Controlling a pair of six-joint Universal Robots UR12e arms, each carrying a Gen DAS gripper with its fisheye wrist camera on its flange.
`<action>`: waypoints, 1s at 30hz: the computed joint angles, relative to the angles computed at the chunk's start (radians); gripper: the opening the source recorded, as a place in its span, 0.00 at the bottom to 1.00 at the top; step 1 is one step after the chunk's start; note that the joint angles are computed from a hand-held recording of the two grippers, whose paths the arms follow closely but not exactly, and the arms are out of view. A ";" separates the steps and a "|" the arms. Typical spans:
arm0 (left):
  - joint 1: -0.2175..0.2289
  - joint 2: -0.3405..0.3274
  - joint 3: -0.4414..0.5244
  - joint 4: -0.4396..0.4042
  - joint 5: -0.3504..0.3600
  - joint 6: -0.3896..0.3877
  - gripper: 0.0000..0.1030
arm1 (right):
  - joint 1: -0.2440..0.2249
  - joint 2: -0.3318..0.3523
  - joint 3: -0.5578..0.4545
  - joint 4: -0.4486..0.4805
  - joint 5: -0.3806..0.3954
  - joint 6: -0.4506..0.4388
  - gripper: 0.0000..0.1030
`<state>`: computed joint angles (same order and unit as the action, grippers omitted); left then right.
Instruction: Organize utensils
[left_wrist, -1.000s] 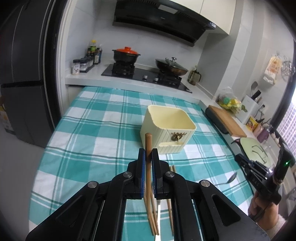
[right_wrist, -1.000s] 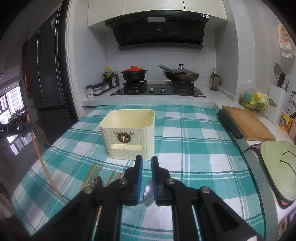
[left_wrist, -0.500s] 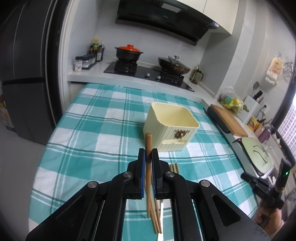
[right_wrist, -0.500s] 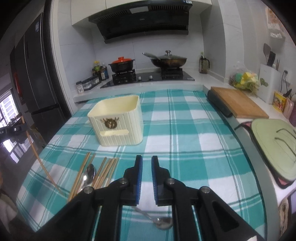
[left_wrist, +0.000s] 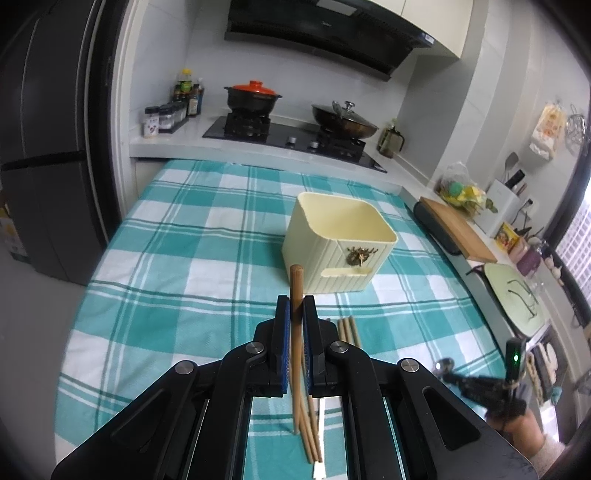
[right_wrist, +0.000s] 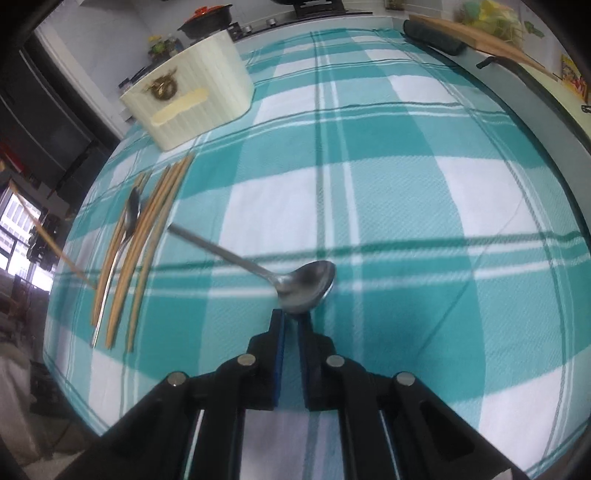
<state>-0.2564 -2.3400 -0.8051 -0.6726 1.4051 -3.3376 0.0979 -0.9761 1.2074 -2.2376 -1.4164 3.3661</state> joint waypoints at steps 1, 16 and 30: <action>-0.001 0.001 0.000 0.001 0.003 0.000 0.05 | 0.005 0.021 -0.032 -0.020 -0.066 0.000 0.09; 0.007 0.003 0.000 0.017 0.020 -0.009 0.05 | 0.012 0.054 -0.064 -0.127 -0.115 0.239 0.60; 0.012 0.014 -0.024 0.006 0.043 -0.012 0.05 | -0.002 0.220 -0.316 -0.083 -0.099 -0.162 0.05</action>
<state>-0.2440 -2.3264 -0.8294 -0.6668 1.4479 -3.3497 0.0961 -0.7563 0.8912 -2.3209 -1.5158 3.2040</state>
